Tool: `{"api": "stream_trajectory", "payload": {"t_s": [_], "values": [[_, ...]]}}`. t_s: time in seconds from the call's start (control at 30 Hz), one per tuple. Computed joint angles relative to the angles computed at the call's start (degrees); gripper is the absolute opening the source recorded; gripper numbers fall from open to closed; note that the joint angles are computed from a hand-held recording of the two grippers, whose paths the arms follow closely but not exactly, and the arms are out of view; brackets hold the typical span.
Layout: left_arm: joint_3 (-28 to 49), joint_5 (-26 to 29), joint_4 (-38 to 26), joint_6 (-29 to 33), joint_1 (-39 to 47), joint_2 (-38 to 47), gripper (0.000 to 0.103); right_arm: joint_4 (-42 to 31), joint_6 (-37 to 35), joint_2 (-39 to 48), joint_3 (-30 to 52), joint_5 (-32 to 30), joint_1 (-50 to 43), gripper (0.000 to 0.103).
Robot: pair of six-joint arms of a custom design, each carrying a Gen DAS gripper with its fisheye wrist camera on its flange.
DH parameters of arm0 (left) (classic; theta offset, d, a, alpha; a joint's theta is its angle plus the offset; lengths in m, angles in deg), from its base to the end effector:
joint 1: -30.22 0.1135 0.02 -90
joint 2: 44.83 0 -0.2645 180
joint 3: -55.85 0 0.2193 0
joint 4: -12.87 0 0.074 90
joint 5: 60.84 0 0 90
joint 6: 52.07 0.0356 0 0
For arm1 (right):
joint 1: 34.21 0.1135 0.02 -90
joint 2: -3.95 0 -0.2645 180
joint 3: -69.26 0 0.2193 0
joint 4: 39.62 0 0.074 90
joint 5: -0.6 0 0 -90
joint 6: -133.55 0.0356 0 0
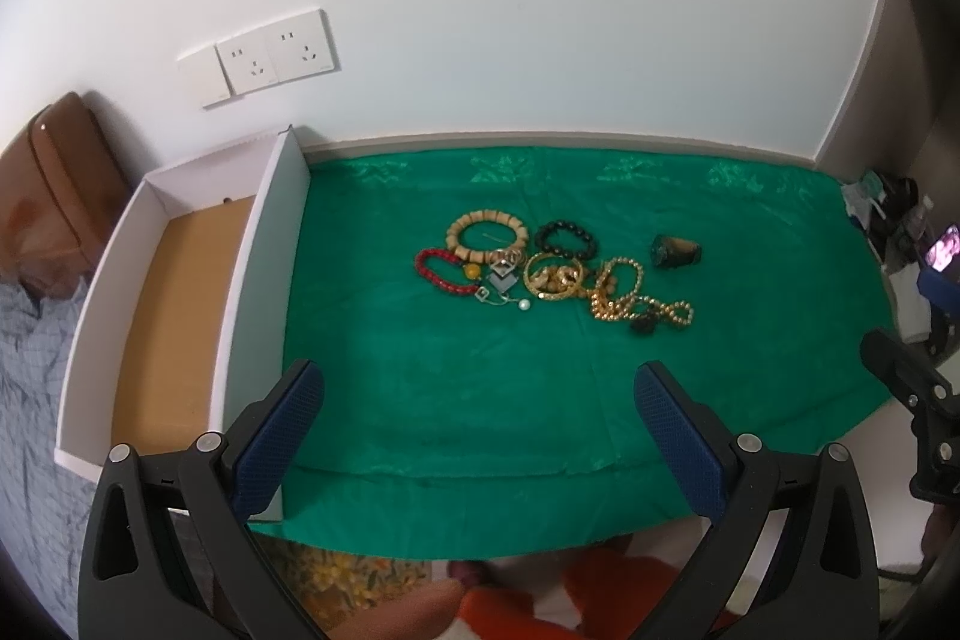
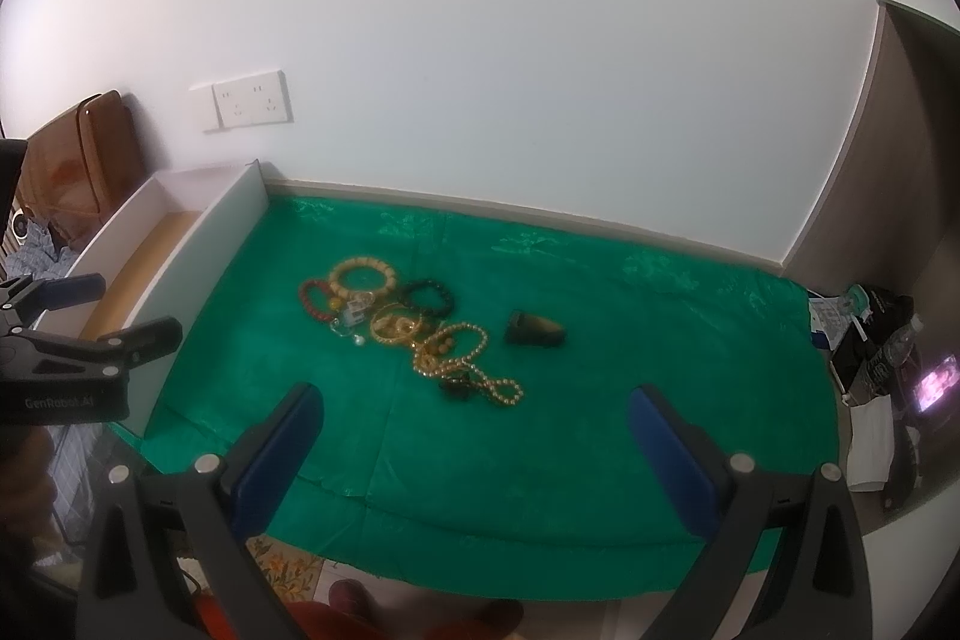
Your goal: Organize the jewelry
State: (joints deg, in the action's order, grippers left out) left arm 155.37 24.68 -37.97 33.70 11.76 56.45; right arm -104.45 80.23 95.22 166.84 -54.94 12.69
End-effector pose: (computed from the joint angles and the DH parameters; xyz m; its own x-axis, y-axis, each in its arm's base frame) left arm 0.3399 -0.1105 0.2792 -0.7715 0.1800 -0.6103 0.2144 0.9766 0.0171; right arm 0.2182 0.2037 0.3139 -0.7063 -0.0340 -0.7070 0.0272 0.9968 -0.0751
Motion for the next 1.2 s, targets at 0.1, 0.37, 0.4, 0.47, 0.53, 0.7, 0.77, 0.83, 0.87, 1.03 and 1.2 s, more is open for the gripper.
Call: {"api": "stream_trajectory", "payload": {"t_s": [0.1, 0.37, 0.4, 0.47, 0.53, 0.7, 0.77, 0.83, 0.87, 1.03, 1.2], "values": [[0.2, -0.3, -0.3, -0.2, -0.1, 0.1, 0.103, 0.5, -0.7, -0.1, -0.3, -0.3, -0.3, 0.103], [0.7, -1.0, -1.0, -1.4, 0.0, 0.4, 0.103, 1.7, -2.1, 0.1, -0.4, -1.0, -1.0, 0.103], [0.7, -1.0, -1.0, -1.4, 0.1, 0.4, 0.103, 1.9, -2.3, 0.1, -0.5, -1.0, -1.0, 0.103], [0.7, -1.1, -0.9, -1.5, 0.1, 0.3, 0.103, 2.1, -2.5, 0.0, -0.7, -1.1, -0.9, 0.103], [0.7, -1.1, -0.8, -1.4, 0.1, 0.3, 0.103, 2.3, -2.8, -0.1, -0.8, -1.2, -0.9, 0.103], [0.5, -1.5, -0.7, -1.5, -0.2, 0.0, 0.103, 2.7, -3.2, -0.2, -0.9, -1.1, -0.8, 0.103], [0.6, -1.5, -0.8, -1.6, -0.2, 0.0, 0.103, 2.8, -3.2, -0.5, -1.3, -1.1, -0.8, 0.103], [0.5, -1.6, -0.9, -1.8, -0.4, -0.1, 0.103, 2.8, -3.2, -0.4, -1.1, -1.0, -0.8, 0.103], [0.5, -1.7, -0.9, -1.9, -0.4, -0.2, 0.103, 2.8, -3.2, -0.4, -1.1, -1.0, -0.8, 0.103], [0.5, -1.7, -1.0, -2.2, -0.8, -0.3, 0.103, 2.6, -3.1, -0.3, -1.0, -1.0, -0.7, 0.103], [0.1, -1.7, -0.9, -2.1, -1.2, -0.5, 0.103, 2.3, -2.7, -1.1, -1.7, -1.0, -0.8, 0.103]]}}
